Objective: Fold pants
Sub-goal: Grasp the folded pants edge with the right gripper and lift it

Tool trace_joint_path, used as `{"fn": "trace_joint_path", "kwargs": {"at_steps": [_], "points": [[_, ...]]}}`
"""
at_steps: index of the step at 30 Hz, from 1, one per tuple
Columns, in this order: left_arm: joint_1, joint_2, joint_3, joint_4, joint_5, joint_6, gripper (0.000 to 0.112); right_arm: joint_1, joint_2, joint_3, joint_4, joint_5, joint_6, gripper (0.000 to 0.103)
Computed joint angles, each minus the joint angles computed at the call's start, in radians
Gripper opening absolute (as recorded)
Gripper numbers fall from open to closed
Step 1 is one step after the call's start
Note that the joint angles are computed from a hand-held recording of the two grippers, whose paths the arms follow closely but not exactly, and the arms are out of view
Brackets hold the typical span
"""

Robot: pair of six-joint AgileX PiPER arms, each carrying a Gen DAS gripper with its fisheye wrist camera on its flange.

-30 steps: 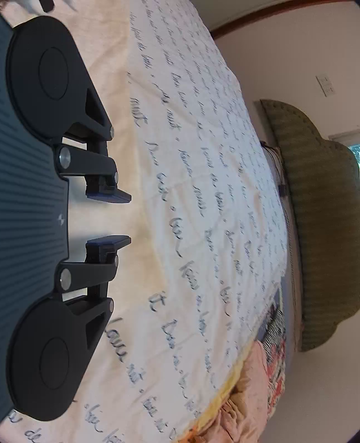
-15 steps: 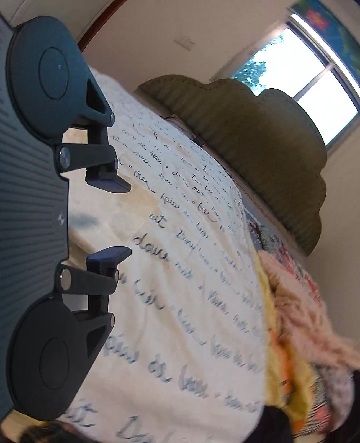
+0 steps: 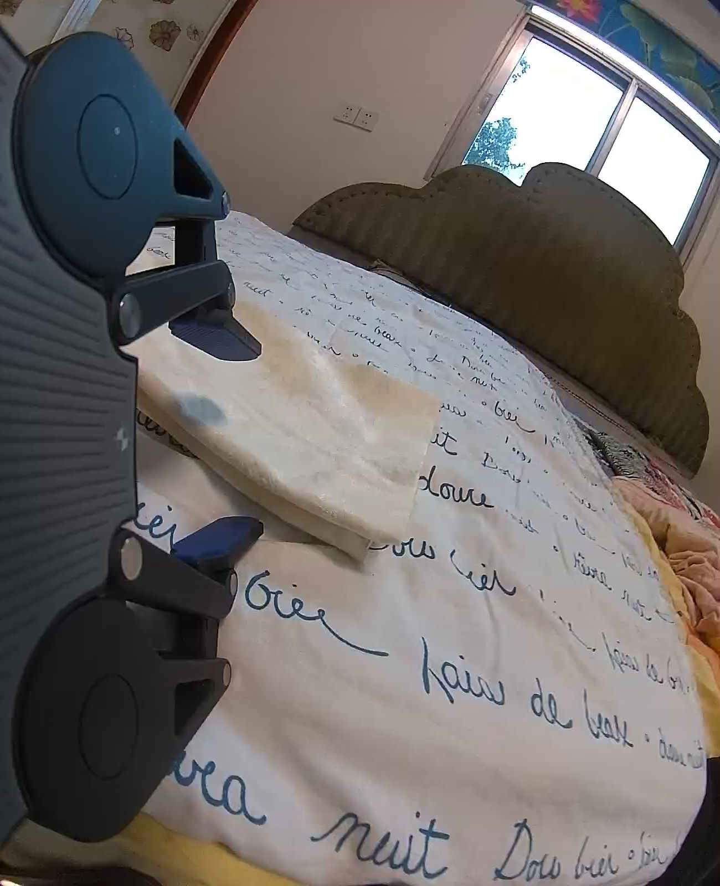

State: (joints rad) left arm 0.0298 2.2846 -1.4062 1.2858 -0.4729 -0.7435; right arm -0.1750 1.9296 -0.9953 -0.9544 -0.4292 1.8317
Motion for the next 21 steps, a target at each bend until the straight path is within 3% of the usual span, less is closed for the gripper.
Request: {"fn": "trace_joint_path", "kwargs": {"at_steps": [3, 9, 10, 11, 12, 14, 16, 21], "points": [[0.003, -0.011, 0.012, -0.011, -0.011, 0.017, 0.085, 0.013, 0.033, -0.021, 0.079, -0.002, -0.063, 0.062], [0.004, -0.032, 0.032, -0.012, -0.032, 0.023, 0.085, 0.024, 0.092, -0.036, 0.378, -0.055, -0.325, 0.06], [0.005, -0.036, 0.035, -0.012, -0.034, 0.025, 0.085, 0.025, 0.103, -0.05, 0.4, -0.051, -0.338, 0.049], [0.006, -0.042, 0.04, -0.021, -0.036, 0.034, 0.085, 0.028, 0.116, -0.073, 0.419, -0.024, -0.35, 0.031], [0.007, -0.047, 0.046, -0.032, -0.039, 0.044, 0.085, 0.028, 0.128, -0.095, 0.407, 0.002, -0.332, 0.024], [0.014, -0.053, 0.044, -0.031, -0.046, 0.037, 0.085, 0.015, 0.155, -0.112, 0.386, -0.025, -0.279, 0.018], [0.03, -0.05, 0.013, 0.052, -0.053, -0.078, 0.085, 0.022, 0.153, -0.109, 0.434, -0.034, -0.328, 0.016], [0.091, 0.014, -0.149, 0.348, -0.12, -0.578, 0.085, 0.08, 0.106, -0.13, 0.58, -0.025, -0.557, 0.014]]}}
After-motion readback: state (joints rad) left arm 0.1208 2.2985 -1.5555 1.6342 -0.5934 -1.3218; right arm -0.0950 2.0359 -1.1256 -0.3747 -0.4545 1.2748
